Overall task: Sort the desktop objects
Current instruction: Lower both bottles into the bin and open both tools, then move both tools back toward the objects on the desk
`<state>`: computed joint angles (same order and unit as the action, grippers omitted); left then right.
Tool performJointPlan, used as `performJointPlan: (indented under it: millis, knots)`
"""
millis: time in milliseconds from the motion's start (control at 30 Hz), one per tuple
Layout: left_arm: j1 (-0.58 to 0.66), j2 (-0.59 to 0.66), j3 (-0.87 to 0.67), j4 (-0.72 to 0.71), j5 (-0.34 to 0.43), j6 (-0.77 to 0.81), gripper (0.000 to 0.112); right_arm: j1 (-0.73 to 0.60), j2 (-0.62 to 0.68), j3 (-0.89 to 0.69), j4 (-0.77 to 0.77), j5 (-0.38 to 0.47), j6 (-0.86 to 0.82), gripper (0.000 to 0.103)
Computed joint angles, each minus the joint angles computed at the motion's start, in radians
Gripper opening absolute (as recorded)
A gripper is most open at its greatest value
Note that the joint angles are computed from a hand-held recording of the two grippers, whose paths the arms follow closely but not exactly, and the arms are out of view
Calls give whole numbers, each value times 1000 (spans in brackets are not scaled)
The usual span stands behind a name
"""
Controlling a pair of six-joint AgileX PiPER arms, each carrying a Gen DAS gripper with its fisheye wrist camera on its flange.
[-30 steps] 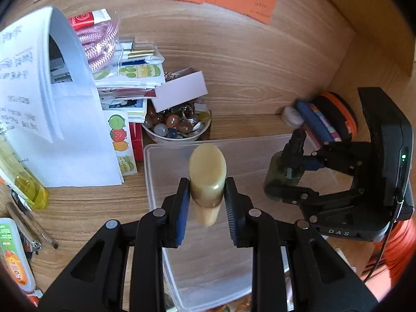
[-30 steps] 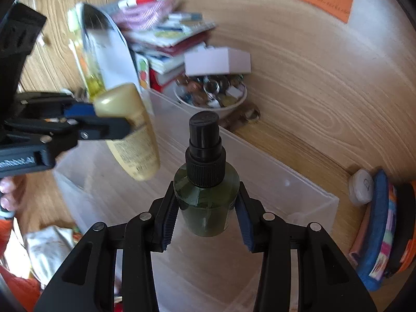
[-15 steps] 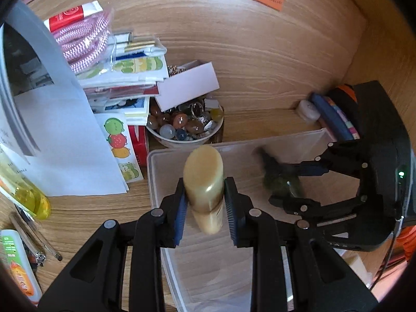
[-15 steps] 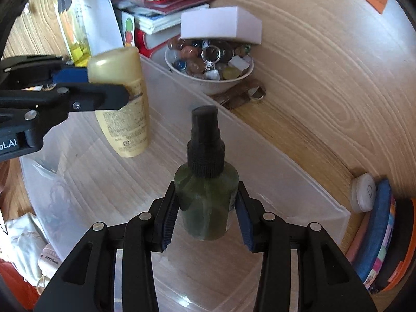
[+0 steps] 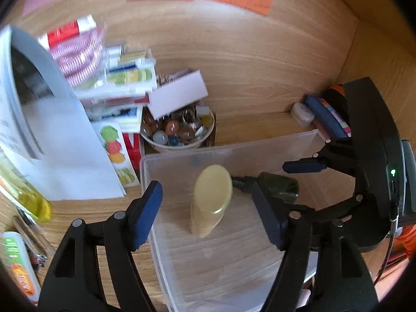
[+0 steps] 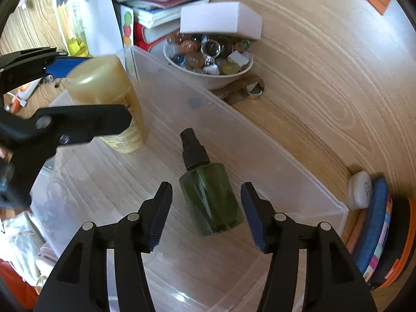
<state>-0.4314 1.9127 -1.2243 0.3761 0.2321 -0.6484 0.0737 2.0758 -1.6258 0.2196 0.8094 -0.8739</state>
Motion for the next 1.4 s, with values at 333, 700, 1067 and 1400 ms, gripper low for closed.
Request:
performJointPlan:
  millis: [333,700,1067,1400]
  knots:
    - [-56,-102,82,243,31,-263,86,-109,-189,182,234,-43,-169,51]
    - [-272,-261,225,740,264,-790,94,-223,-367,377,500,-110,-353,53]
    - [-442,-335,336,832,445,-987,97,-352,-594,697,796,-133,-738,71]
    - [-569,-368,487,862,492,-1167,100,-478,-695,900,883,-97,-933,71]
